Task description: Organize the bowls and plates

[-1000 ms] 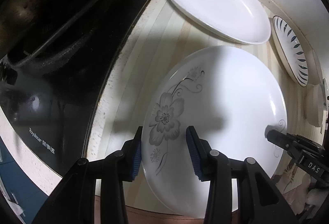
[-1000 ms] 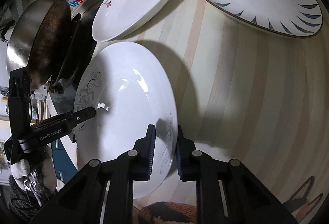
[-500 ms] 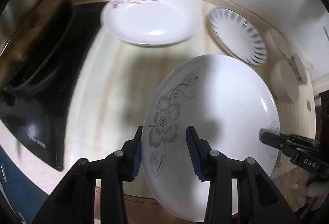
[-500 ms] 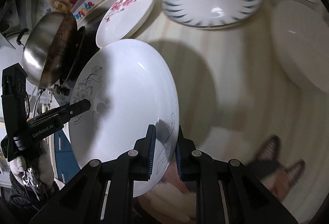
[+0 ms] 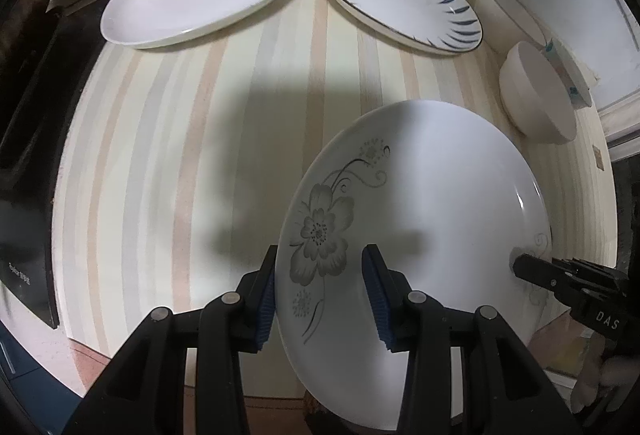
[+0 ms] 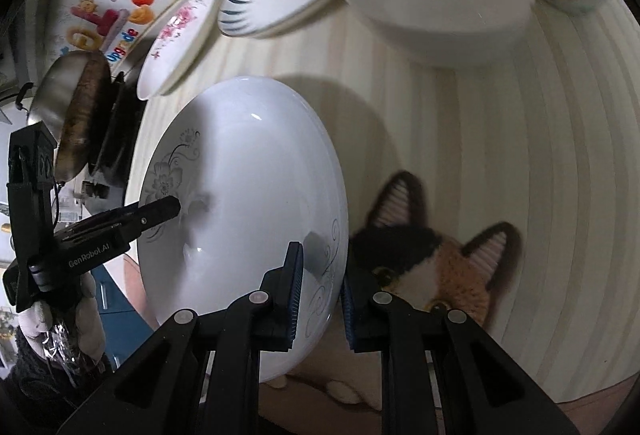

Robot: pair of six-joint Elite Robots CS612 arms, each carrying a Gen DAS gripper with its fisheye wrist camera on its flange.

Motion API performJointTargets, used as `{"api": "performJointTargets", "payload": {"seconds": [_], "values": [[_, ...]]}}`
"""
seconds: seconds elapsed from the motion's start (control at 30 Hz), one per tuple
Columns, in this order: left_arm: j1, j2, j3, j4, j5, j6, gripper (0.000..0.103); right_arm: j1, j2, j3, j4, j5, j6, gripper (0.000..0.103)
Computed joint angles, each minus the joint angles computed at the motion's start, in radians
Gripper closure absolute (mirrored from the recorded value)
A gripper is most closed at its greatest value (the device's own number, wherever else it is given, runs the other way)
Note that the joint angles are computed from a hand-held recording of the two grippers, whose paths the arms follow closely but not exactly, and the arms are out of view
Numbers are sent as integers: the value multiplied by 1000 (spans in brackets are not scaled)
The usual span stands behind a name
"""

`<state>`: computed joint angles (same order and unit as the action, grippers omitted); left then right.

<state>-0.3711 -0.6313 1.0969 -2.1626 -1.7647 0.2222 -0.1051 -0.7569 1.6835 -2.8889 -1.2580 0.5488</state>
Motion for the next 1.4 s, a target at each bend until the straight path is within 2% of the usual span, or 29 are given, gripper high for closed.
{"api": "performJointTargets", "payload": {"seconds": [0.23,0.33,0.7,0.83,0.9,1.07,1.13,1.23,1.3,1.4], "values": [[-12,3,7,-26,47,-1,65,-3,7,9,-20,-1,9,83],[-12,7,1,-11,50,-4,65,-5,10,7,-25,4,19,83],[-25,2,30,-50,64,-7,65,-4,15,-11,-3,2,26,84],[-22,-1,20,-23,48,-16,65,-10,14,-23,36,22,16,84],[-14,-14,22,-37,42,-26,65,-12,0,-19,61,9,13,84],[14,-28,-8,-93,29,-107,65,-9,-81,2,86,-83,-6,83],[22,-10,-49,-98,26,-154,65,-3,-92,-21,72,-92,-29,76],[37,55,-164,-56,31,-235,65,7,-61,-115,45,-63,-79,63],[49,110,-255,-6,22,-292,65,13,-8,-221,62,-42,-121,62],[63,198,-404,78,12,-381,65,23,111,-439,140,-36,-191,62]]}}
